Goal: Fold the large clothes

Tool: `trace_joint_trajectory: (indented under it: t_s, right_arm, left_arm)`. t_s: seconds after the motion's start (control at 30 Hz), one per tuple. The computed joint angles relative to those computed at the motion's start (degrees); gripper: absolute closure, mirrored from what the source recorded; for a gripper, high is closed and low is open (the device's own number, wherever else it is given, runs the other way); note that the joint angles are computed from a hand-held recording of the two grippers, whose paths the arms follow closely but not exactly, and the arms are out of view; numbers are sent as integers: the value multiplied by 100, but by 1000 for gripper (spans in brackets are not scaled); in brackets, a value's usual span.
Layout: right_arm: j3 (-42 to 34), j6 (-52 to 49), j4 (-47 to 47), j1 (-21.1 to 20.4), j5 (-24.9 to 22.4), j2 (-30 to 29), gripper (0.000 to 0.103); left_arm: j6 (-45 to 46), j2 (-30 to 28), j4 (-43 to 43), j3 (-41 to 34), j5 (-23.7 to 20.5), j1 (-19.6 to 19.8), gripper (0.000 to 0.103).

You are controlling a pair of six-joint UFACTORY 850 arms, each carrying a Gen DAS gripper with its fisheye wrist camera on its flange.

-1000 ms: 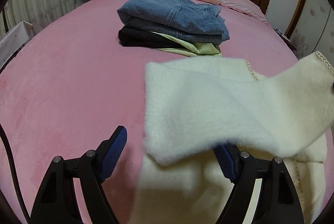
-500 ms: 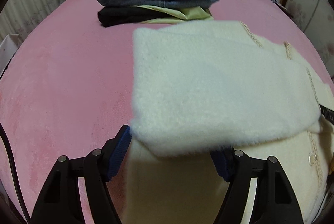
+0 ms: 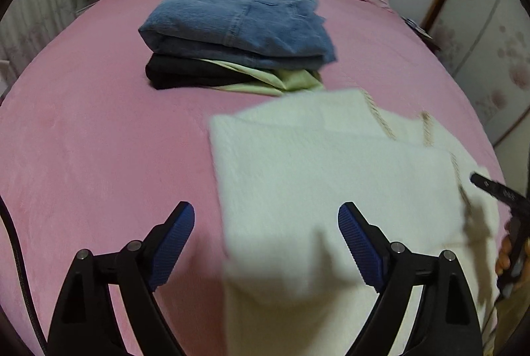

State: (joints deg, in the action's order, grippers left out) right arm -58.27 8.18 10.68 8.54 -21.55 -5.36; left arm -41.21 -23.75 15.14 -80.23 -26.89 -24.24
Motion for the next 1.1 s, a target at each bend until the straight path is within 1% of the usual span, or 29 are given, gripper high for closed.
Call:
trace_joint_trajectory:
  t_s: [0.03,0.17,0.23,0.27,0.3,0.33,0.37,0.4,0.43,0.47,0.5,0.53,0.57,0.6,0.67,0.73,0.8,0.83,0.87,0.93,1.0,1.03,1.1]
  right_arm:
    - [-91,-54,66,9,-15,-108,58]
    - [-478,-543,648,-18,-77,-612,58]
    - [-620,-446,503,3,-123,-804,58]
    - [-663,-396,442,11,-137,-872,58]
    - [-722,-364,402,15,-162,-971,58]
    - [-765,-303,331,18,-197,-1053,58]
    - [-774,-292,305,23,-188,-1097,58]
    - [-756,-228,200,52,-106,-1123,58]
    - [-752,-93,-26,98,-77,-1137,59]
    - [-735,-93,-137,136,-63,-1118,78]
    - [-718,144,-487,206,-68,-1086,87]
    - [-654,621,-1039,275,-16,-1004,89]
    - [-573,1071,-1536,334,30,-895,92]
    - [-481,1399,-1794,349,73,-786,94]
    - [-300,1788,-1953,332,153,-675,94]
    - [-223,2011,-2119,351,178,-712,94]
    - [-218,2376,-2488,406,161,-697,92]
    - [-248,2365,-2443,408,113,-682,91]
    - [-279,2275,-2306,397,42,-656,89]
    - [-310,1870,-1821,343,-71,-564,87]
    - [-243,1836,-1746,314,-123,-356,85]
    - [-199,1804,-1728,295,-156,-234,84]
    - [-61,1747,-1705,260,-210,127,81]
  left_arm:
    - [-155,-201,116,-212,-130,34,15]
    - [-71,-859,-68,-866,-457,192,15]
    - [-116,-1157,-123,-1153,-635,246,16]
    - [-87,-1250,-204,-1235,-655,279,18]
    - [-23,-1324,-314,-1290,-650,313,29]
    - [248,-1407,-664,-1348,-593,369,45]
    - [394,-1429,-889,-1339,-474,391,55]
    - [352,-1456,-874,-1386,-493,399,67]
    - [170,-1482,-619,-1453,-559,381,83]
    - [46,-1498,-377,-1503,-600,348,88]
    - [-34,-1501,-222,-1529,-611,326,89]
    - [-171,-1492,-7,-1525,-593,300,89]
    - [-297,-1483,184,-1495,-553,277,90]
    - [-398,-1478,347,-1455,-509,255,90]
    - [-541,-1542,671,-1429,-553,195,90]
    - [-808,-1555,1124,-1390,-611,105,88]
    - [-962,-1560,1434,-1434,-812,20,84]
    - [-985,-1559,1508,-1478,-950,-15,77]
    - [-948,-1548,1508,-1529,-1095,-44,72]
    - [-838,-1448,1391,-1570,-1274,-90,41]
    - [-941,-1247,1422,-1478,-1248,-146,30]
    - [-1003,-1033,1456,-1336,-1149,-200,28]
    - [-975,-739,1452,-1185,-1119,-304,25]
